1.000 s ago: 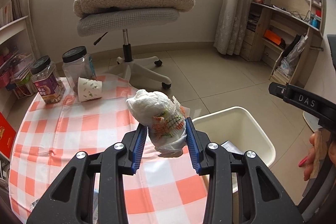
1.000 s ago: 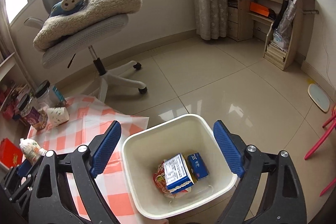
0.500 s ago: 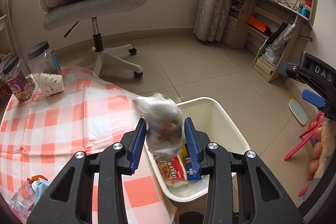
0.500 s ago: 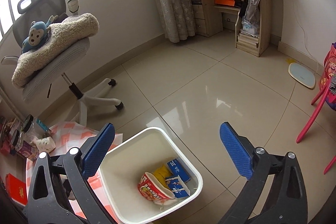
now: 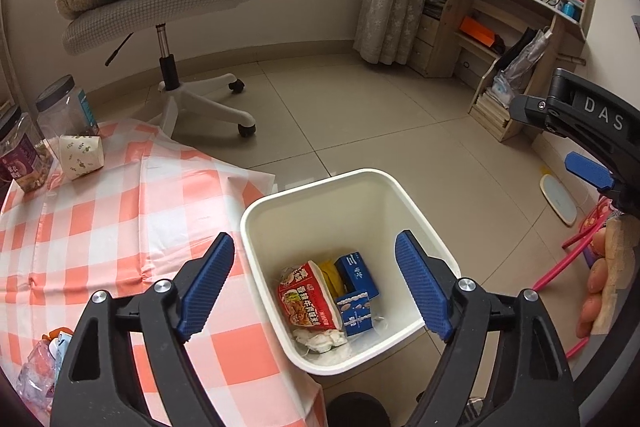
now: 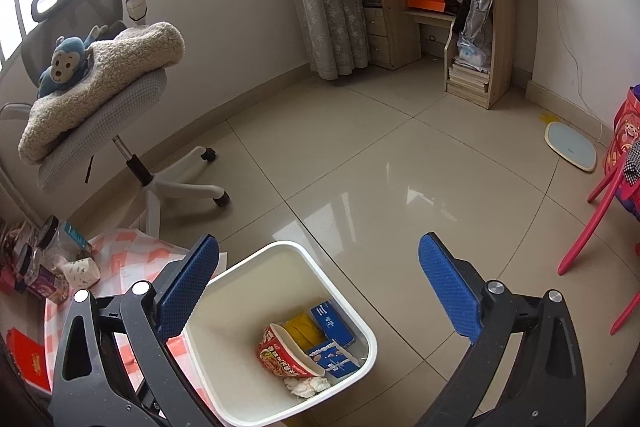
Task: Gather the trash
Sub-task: 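Grasp the light blue milk carton with the left gripper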
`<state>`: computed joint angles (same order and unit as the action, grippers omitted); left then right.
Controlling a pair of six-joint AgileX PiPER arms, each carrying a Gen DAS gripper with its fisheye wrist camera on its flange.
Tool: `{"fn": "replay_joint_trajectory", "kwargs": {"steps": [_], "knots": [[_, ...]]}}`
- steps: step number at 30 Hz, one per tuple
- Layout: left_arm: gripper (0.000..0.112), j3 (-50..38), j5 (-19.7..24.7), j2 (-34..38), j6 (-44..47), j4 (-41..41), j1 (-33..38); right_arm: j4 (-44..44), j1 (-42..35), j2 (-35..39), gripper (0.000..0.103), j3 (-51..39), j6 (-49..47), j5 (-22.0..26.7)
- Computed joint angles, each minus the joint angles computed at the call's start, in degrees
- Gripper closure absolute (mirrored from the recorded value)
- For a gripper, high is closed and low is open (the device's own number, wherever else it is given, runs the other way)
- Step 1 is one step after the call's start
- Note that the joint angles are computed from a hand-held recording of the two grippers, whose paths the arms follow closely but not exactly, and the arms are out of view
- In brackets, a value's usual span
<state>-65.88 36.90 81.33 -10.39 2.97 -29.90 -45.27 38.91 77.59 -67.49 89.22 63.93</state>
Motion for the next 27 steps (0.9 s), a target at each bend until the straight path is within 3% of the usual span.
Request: {"fn": "replay_joint_trajectory", "kwargs": {"steps": [4, 10, 16, 27], "knots": [[0.027, 0.9, 1.1, -1.2, 1.8, -0.7, 2.4, -0.6, 2.0, 2.9, 0.007, -2.7, -1.4, 2.0], [0.025, 3.9, 2.4, -3.1, 6.2, -0.6, 7.4, 2.9, 2.2, 6.7, 0.007, -6.2, -5.3, 0.1], [0.025, 4.7, 4.9, -2.4, 15.4, -2.7, 17.4, 4.0, 3.9, 12.4, 0.007, -12.9, -8.8, 1.0], [0.025, 9.4, 9.6, -1.5, 31.6, 2.1, 33.3, 7.2, 6.7, 23.3, 0.007, -26.8, -15.2, 2.5]]}}
